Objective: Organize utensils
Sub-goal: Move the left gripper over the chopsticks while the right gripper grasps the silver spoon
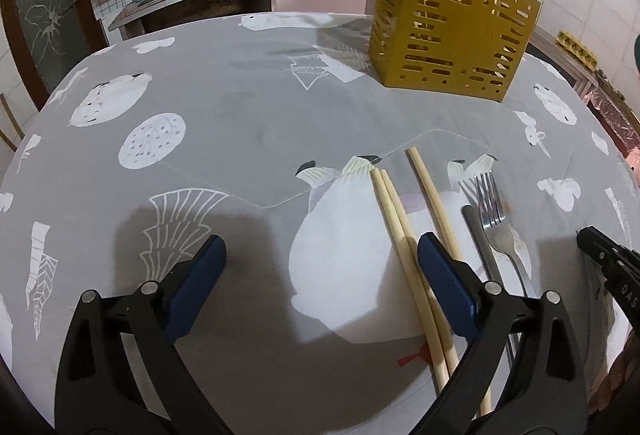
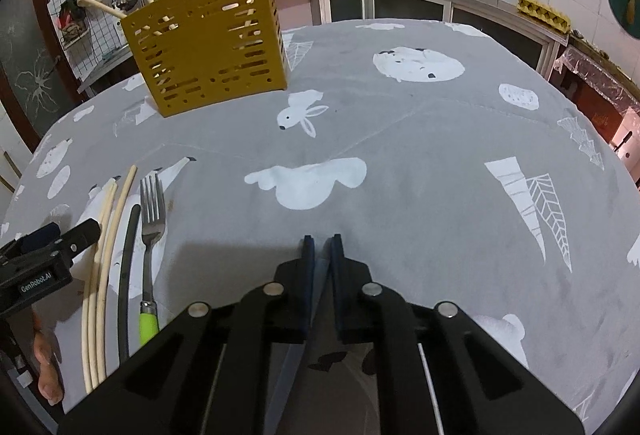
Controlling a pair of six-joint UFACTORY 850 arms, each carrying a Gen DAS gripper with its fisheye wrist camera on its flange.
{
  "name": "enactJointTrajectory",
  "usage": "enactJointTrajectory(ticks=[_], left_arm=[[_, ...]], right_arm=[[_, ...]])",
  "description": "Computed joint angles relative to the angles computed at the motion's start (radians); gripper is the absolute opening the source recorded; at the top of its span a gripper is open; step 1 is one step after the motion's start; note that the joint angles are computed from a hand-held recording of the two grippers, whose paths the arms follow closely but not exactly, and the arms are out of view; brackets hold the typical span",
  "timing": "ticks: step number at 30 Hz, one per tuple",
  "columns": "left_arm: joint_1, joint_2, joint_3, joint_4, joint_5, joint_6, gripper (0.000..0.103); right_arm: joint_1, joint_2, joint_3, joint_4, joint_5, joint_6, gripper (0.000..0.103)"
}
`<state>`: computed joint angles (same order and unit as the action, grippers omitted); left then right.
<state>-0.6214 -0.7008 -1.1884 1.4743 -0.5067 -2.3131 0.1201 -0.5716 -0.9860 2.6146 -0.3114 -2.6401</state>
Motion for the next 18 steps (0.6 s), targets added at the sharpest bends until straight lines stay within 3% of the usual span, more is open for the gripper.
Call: enactJointTrajectory(ticks=[14,18], left_arm=[[-0.003,-0.018,-0.023,-0.081,-0.005,0.101,0.092],[0.004,-0.034,-0.057,-0.136,-0.007,0.156,0.085]], right_arm=[[-0.004,0.003,0.009,-0.004,-0.009,0.007,0.009],[0.006,-0.001,-0.004,0.032,0.019,-0.018,0.009]])
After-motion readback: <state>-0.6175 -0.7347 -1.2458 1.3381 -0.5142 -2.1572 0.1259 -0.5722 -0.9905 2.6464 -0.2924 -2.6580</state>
